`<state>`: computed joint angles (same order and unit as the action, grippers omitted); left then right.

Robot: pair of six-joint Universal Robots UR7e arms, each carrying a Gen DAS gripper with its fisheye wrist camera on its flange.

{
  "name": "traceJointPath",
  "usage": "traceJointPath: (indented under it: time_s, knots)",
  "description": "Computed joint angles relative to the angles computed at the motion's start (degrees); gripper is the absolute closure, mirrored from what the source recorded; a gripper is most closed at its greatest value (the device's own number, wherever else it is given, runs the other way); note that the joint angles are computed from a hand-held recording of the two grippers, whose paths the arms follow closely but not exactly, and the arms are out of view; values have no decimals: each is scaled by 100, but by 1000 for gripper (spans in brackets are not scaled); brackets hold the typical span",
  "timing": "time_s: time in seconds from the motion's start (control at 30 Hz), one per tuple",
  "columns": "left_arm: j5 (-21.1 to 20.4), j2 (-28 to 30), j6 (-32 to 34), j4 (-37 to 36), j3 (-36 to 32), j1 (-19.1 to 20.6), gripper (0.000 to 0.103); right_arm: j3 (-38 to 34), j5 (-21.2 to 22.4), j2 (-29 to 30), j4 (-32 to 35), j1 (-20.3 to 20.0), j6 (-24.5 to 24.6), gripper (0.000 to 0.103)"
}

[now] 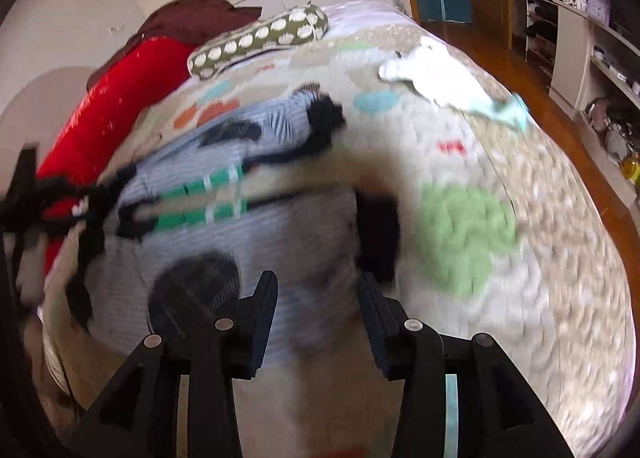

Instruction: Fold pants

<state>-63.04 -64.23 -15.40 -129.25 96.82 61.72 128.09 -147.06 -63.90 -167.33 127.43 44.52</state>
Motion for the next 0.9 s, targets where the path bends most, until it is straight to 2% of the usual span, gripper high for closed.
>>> traceJointPath:
  time_s: [0.03,0.1,0.2,0.37,0.53,0.67,0.83,0.9]
  knots:
    - [21,114,-111,75,-135,72,50,64,-6,-15,5,11,81,57]
    - [-362,229,-448,254,-395,296,50,191,-34,-73,32,42,377,57]
    - [-713,-10,-337,153,-286,310,50,319,-59,-134,-311,47,426,56]
    - [-744,-1006,65,-95,516,42,49,267,-147,12,-784,168,270,51]
    - [-797,-1903,-140,-119,1103,190,47,189,-172,198,-780,298,438,50]
    - [-518,-2297,-214,-38,1368,405,45,240,-285,225,-556,472,748,48]
    - [-531,-2270,-150,396,1545,462,44,376,-279,237,-522,553,1081,48]
    - [-71,-2272,-57,248,1795,241,44,397,-224,248,-548,579,1131,48]
